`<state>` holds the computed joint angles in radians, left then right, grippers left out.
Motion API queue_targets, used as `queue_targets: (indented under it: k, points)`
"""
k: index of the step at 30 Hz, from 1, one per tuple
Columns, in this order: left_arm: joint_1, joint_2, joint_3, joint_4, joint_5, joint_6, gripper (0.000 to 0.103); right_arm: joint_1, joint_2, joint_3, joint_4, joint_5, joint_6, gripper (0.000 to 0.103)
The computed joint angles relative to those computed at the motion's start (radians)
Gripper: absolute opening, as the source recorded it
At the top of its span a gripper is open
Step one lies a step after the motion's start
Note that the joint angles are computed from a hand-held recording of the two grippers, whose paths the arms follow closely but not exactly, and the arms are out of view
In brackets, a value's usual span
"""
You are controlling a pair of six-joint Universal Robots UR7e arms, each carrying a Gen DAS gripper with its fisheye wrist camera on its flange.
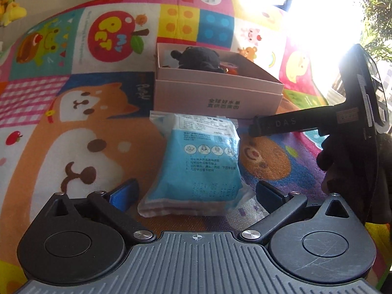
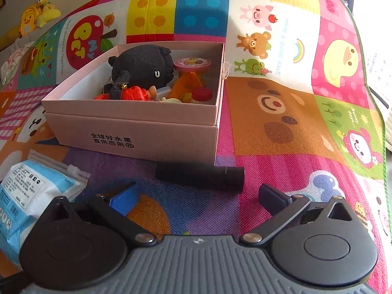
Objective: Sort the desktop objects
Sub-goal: 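Grasp the blue wipes pack with the left gripper while the right grasps the black cylinder, then lift the wipes pack with the left gripper while the right holds the black cylinder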
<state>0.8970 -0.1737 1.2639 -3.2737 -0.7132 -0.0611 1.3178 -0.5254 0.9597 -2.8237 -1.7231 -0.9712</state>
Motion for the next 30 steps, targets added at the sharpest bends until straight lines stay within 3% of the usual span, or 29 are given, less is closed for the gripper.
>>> queue_targets:
  k: [1, 5, 6, 17, 26, 28, 30]
  points:
    - [0.000, 0.000, 0.000, -0.001, -0.002, -0.001, 0.103, 0.002, 0.004, -0.001, -0.008, 0.000, 0.000, 0.102]
    - [0.002, -0.002, 0.005, -0.009, -0.012, -0.003, 0.103, 0.000, -0.019, 0.045, -0.034, 0.033, -0.037, 0.077]
    - [0.003, -0.002, 0.005, -0.011, -0.014, -0.003, 0.103, -0.002, -0.033, 0.067, -0.037, 0.039, -0.053, 0.075]
    - [0.003, -0.004, 0.007, -0.005, -0.016, -0.011, 0.103, -0.066, -0.246, 0.369, -0.072, 0.126, -0.197, 0.075]
    - [-0.004, -0.011, -0.006, 0.031, -0.012, -0.062, 0.103, -0.107, -0.300, 0.465, -0.145, 0.184, -0.205, 0.075]
    - [-0.012, 0.006, -0.037, 0.024, 0.031, -0.026, 0.101, -0.108, -0.300, 0.466, -0.141, 0.185, -0.206, 0.075]
    - [-0.016, 0.024, -0.078, 0.049, 0.066, 0.003, 0.086, -0.108, -0.301, 0.468, -0.142, 0.186, -0.204, 0.075]
